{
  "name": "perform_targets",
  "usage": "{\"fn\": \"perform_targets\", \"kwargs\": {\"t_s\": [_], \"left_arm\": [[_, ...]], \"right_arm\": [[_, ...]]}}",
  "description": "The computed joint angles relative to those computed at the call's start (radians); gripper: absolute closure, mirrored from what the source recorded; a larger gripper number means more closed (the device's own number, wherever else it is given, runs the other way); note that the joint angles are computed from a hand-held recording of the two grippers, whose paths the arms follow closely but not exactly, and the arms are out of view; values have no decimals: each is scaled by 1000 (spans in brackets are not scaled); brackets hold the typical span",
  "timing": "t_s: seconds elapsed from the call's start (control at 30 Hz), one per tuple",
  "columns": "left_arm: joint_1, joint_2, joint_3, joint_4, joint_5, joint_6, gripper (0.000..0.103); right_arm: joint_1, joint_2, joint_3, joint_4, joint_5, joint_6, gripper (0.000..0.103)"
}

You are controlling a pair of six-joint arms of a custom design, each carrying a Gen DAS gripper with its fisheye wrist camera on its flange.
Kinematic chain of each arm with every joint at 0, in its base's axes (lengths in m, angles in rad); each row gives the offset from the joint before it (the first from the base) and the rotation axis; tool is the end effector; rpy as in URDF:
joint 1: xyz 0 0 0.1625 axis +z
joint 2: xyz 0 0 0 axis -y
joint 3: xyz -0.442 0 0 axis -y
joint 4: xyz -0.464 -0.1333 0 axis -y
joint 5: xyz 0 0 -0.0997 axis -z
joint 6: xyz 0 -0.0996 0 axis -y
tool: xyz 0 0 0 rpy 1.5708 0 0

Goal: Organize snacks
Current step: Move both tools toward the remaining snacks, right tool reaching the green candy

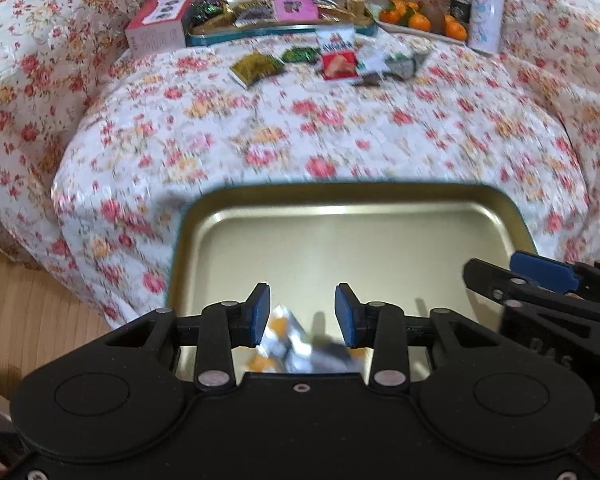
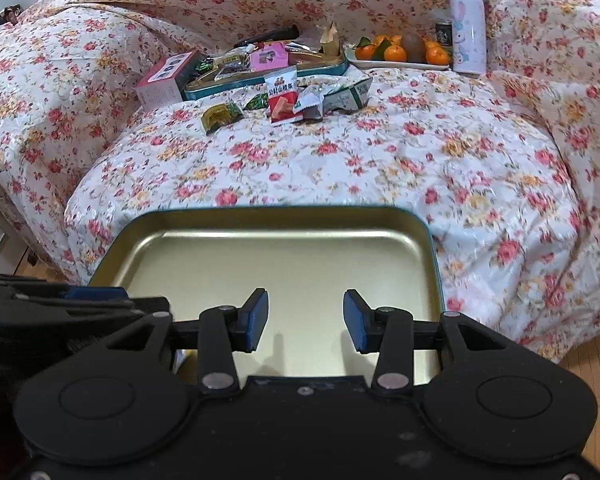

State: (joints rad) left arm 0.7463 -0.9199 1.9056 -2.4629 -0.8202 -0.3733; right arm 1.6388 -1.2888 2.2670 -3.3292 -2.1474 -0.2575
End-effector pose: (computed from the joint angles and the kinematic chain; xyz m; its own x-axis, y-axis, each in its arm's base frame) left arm -0.3160 -0.5663 0.0455 -0.6853 0.2937 -0.6664 0.5167 0.8410 -0.1606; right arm 0.1136 -0.5052 0.2129 -0.8217 0.1343 0.5539 -0.2663 0.7687 -0.5816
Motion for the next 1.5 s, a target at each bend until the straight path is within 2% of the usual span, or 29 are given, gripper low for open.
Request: {"fn": "perform_targets", "kwargs": {"t_s": [0.2, 0.33, 0.5, 0.7, 0.93, 1.1, 1.27, 1.5], "left_arm": [[50, 53, -106, -29, 19, 106, 57], [87, 101, -186, -81, 29, 202, 57], [134, 168, -288, -131, 11, 321, 57], [186, 253, -416, -180, -45, 431, 57], [217, 338, -522, -266, -68, 598, 57], [229, 373, -564, -290, -82, 680, 56], [237, 385, -580, -272, -114, 712, 56], [243, 396, -591, -255, -122, 759, 56]], "right_arm": [[-28, 23, -112, 65, 42, 2, 58], [-42, 69, -205, 64, 48, -26, 57], [-66, 124, -318, 85, 53, -43, 57], [-95, 178, -426, 130, 74, -42, 56], [-117, 224, -506, 149, 111, -1, 52], [-132, 264, -582, 150, 140, 37, 52], [-145, 309, -667, 214, 164, 95, 51], [-153, 349, -712, 271, 116, 103, 51]]}}
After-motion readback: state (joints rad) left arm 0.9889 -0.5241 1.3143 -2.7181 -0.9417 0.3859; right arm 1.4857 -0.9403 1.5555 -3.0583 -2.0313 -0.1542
